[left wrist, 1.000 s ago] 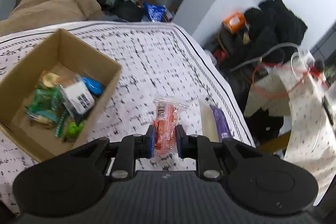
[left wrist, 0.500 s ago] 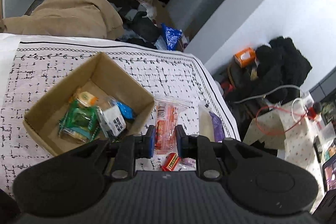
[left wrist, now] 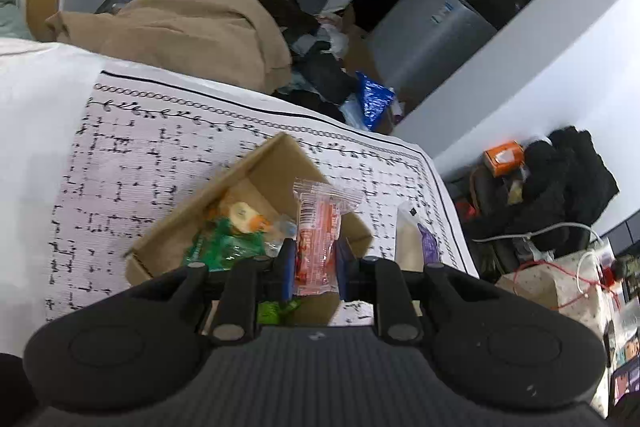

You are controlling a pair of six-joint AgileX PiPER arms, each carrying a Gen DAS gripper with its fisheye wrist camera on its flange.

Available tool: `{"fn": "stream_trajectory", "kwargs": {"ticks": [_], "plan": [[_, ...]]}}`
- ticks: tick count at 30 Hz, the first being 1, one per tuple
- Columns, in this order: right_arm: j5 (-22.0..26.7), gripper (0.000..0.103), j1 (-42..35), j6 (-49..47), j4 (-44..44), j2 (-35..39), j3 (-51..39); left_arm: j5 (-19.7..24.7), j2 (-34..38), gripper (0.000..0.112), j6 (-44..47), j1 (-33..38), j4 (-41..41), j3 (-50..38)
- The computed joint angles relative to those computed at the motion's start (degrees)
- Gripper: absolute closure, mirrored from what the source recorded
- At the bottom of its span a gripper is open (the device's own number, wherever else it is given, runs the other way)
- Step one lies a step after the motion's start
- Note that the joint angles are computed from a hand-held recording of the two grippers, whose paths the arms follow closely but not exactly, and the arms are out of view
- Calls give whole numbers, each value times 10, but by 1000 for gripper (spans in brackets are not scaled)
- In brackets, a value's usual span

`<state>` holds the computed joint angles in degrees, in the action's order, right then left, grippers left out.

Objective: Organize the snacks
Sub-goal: 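Carry both snacks into the cardboard box and open both grippers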

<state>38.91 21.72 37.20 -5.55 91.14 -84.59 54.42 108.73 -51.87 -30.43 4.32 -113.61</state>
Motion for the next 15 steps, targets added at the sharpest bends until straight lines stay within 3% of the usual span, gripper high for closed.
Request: {"fn": "stream_trajectory", "kwargs": {"ticks": [6,10,12,15], "plan": [[-7,69,5,-14,31,34,-19,7,7,93,3,20,-18,3],[-10,68,-7,-64,112,60,-31,21,18,89,-13,23,-3,-7],[-6,61,-6,-70,119,69,-36,27,22,88,-14,25,-1,-12],[-15,55,-10,-77,127,62,-20,45,34,73,-20,22,10,-30]]}}
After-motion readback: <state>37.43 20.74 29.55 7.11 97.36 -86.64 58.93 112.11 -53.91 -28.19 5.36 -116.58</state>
